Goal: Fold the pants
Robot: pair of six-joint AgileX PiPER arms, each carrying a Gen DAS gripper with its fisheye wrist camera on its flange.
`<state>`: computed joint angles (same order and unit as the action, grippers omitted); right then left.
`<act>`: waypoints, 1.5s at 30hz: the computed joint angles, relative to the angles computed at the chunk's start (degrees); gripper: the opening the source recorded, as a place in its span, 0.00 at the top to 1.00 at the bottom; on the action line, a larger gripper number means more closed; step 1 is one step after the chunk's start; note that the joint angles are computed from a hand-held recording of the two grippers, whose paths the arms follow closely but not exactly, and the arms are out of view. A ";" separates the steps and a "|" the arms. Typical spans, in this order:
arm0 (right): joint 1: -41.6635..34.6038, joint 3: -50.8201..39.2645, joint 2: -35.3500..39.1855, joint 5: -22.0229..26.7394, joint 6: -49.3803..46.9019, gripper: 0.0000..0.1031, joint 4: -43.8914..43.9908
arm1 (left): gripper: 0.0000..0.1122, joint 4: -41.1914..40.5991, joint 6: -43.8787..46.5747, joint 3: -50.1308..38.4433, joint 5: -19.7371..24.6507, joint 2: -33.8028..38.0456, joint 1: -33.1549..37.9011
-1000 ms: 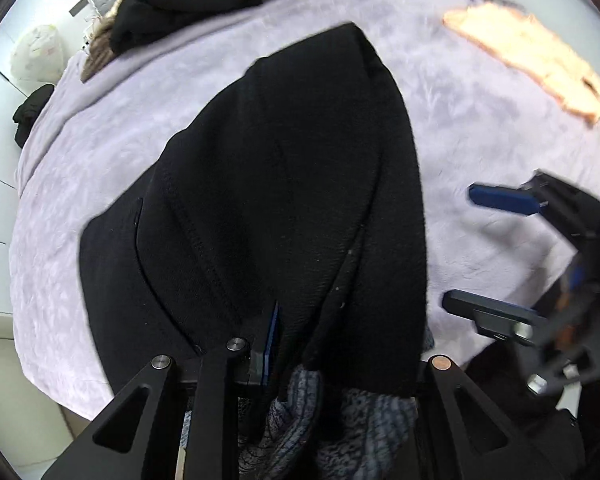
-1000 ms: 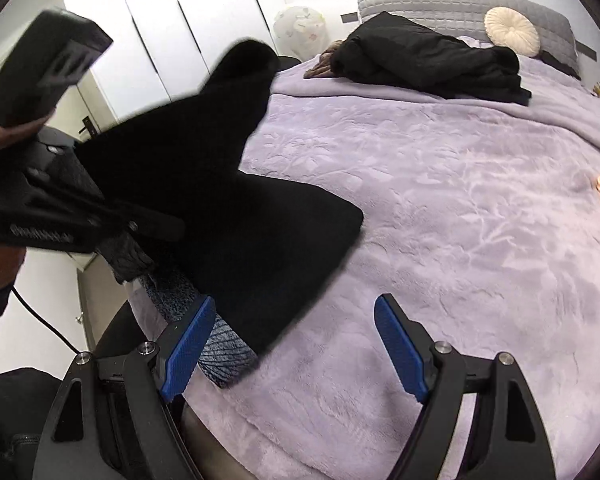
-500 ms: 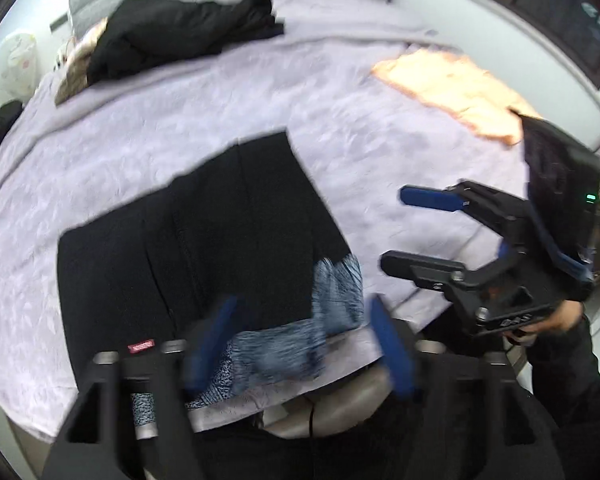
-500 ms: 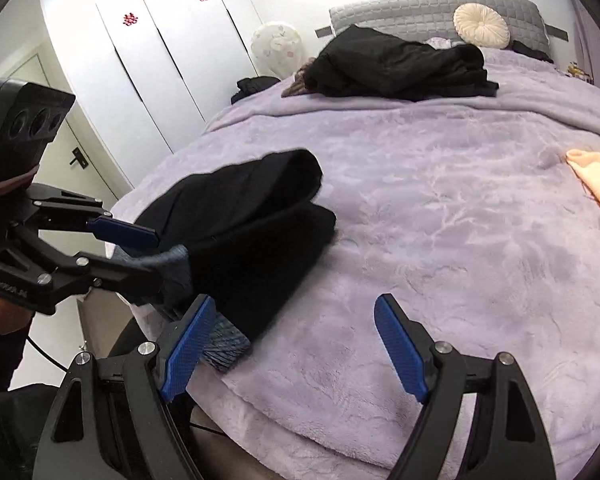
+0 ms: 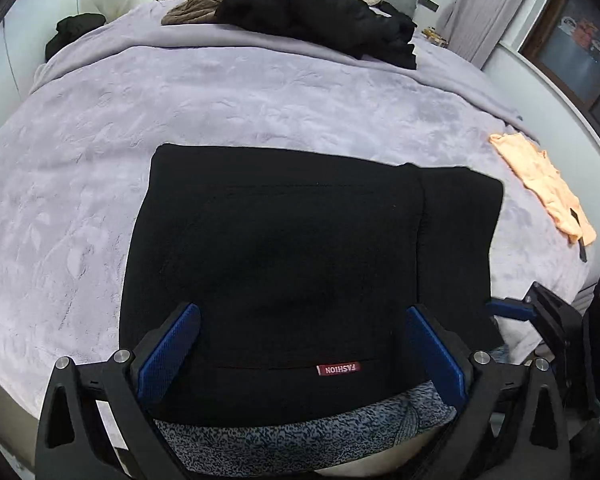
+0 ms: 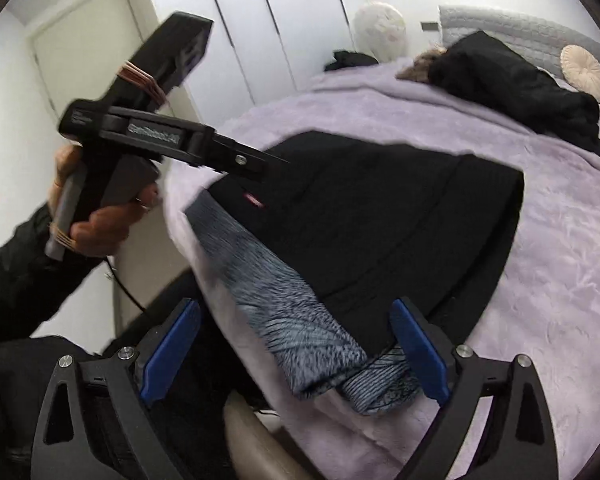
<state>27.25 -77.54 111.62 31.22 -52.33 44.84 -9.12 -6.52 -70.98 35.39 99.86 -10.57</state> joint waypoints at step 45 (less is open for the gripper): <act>-1.85 -5.85 -1.09 11.55 3.38 0.00 5.42 | 0.09 17.56 -12.10 6.34 -5.23 -3.66 -2.45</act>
<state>25.40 -83.38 110.53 42.78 -48.96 50.26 8.44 -18.62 -64.65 30.16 96.20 -13.02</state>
